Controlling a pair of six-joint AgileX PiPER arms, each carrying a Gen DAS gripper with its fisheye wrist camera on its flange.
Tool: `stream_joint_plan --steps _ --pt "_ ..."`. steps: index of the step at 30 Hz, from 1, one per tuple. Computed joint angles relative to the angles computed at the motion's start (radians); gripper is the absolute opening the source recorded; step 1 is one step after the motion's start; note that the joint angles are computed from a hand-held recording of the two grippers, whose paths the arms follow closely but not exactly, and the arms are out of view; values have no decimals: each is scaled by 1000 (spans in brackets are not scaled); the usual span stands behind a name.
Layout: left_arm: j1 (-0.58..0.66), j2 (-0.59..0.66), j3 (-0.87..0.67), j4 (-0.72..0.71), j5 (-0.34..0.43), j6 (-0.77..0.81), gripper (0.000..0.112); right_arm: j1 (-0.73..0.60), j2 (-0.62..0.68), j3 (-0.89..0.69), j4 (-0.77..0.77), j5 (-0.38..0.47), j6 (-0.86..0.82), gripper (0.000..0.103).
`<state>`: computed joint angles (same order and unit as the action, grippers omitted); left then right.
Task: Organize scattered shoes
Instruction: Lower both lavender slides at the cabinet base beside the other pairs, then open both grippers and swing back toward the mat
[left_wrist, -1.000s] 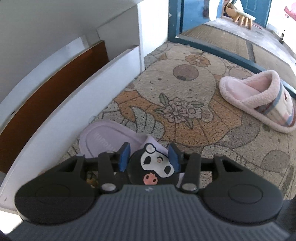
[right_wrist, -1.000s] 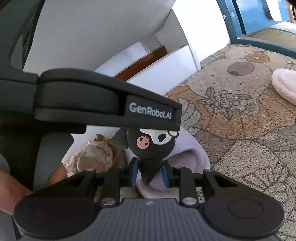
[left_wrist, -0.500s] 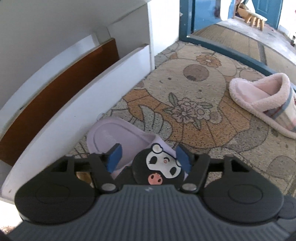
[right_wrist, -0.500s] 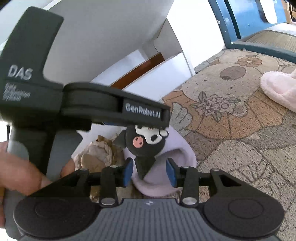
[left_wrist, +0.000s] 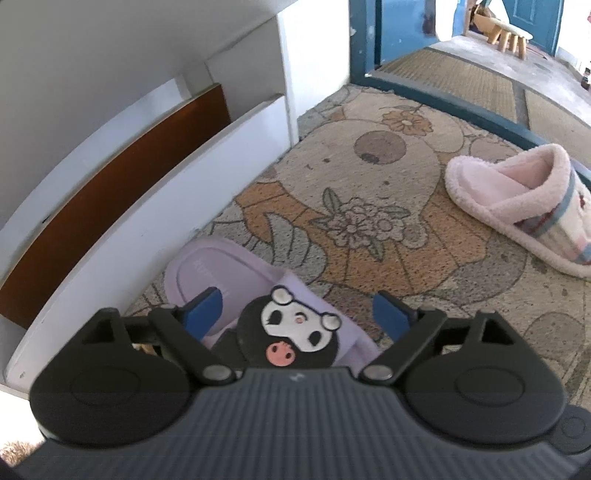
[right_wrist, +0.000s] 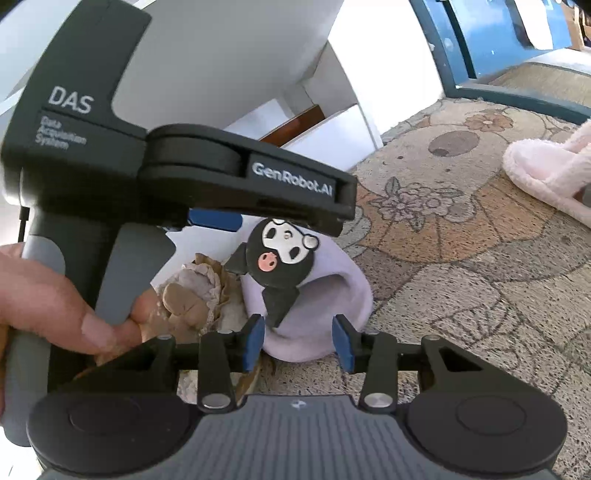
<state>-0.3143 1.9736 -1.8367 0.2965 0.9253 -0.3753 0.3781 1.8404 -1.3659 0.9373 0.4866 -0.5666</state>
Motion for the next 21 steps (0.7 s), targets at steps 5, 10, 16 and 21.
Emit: stream_joint_plan --steps 5,10,16,21 --pt "-28 19 -37 -22 14 4 96 -26 -20 27 9 1 -18 50" --pt "-61 44 -76 -44 30 9 97 -78 -77 104 -8 -15 -29 64" --pt "-113 80 -131 -92 46 20 102 -276 -206 248 20 -51 -42 70" --pt "-165 116 -187 -142 69 20 103 -471 -265 304 -20 -54 3 72"
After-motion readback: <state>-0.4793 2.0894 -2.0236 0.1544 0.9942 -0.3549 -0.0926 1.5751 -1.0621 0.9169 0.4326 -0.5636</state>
